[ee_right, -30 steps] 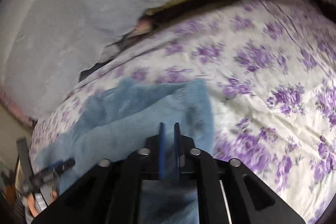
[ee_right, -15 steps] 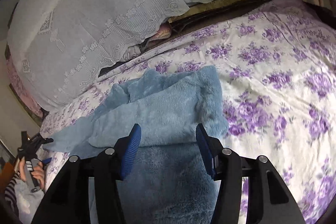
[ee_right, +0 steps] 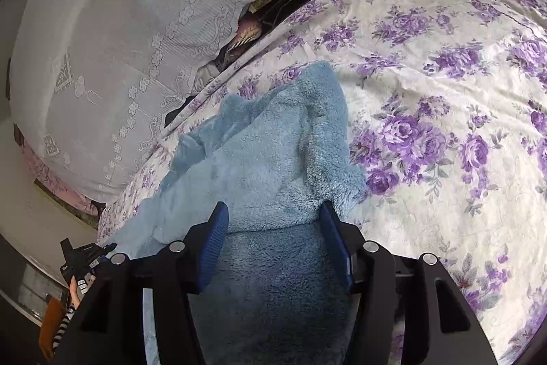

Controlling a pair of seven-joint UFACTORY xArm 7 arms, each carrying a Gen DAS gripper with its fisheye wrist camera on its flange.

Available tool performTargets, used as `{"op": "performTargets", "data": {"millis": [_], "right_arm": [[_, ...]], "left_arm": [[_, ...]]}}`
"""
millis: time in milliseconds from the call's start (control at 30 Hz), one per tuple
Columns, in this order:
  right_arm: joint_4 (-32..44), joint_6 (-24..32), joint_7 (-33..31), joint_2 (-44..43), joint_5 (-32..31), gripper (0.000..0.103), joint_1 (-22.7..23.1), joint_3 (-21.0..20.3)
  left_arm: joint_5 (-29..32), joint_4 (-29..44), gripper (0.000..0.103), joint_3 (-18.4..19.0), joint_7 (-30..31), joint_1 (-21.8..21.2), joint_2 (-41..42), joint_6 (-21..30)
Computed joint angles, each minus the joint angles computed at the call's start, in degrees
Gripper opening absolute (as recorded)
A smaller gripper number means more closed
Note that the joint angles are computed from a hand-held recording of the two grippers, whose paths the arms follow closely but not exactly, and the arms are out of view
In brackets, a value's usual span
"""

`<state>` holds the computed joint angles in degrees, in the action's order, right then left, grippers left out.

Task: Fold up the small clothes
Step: 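Grasp the other sleeve with the left gripper while the right gripper releases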

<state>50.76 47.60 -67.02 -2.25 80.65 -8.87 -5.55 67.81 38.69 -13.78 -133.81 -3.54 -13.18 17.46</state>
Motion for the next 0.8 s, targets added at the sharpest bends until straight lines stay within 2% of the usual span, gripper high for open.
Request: {"op": "performTargets", "data": {"millis": [33, 133, 233, 367, 467, 600, 800], "right_arm": [[0.11, 0.23, 0.14, 0.14, -0.16, 0.058, 0.01, 0.01], [0.58, 0.7, 0.08, 0.67, -0.6, 0.061, -0.05, 0.08], [0.87, 1.4, 0.06, 1.07, -0.59, 0.062, -0.25, 0.07], [1.62, 2.6, 0.42, 1.93, -0.63, 0.062, -0.68, 0.09], [1.7, 2.15, 0.62, 1.91, -1.12, 0.062, -0.73, 0.41], [1.76, 1.19, 1.6, 1.43, -2.17, 0.062, -0.53, 0.62], [1.07, 2.05, 2.26, -0.57, -0.45, 0.062, -1.06, -0.57]], "left_arm": [[-2.85, 1.13, 0.009, -0.63, 4.09, -1.46, -0.27, 3.09], [-5.84, 4.8, 0.009, -2.43, 11.46, -4.12, 0.23, 8.34], [-7.86, 9.24, 0.009, -3.35, 17.23, -6.88, 2.62, 12.0], [-10.72, 14.16, 0.009, -2.51, 23.57, -10.26, 5.57, 13.28], [-12.78, 20.58, 0.009, -3.02, 30.88, -13.81, 9.15, 19.78], [-13.21, 27.11, 0.009, -2.39, 35.09, -18.47, 13.53, 24.61], [-13.49, 38.7, 0.009, -0.74, 40.15, -25.44, 22.33, 30.51]]}}
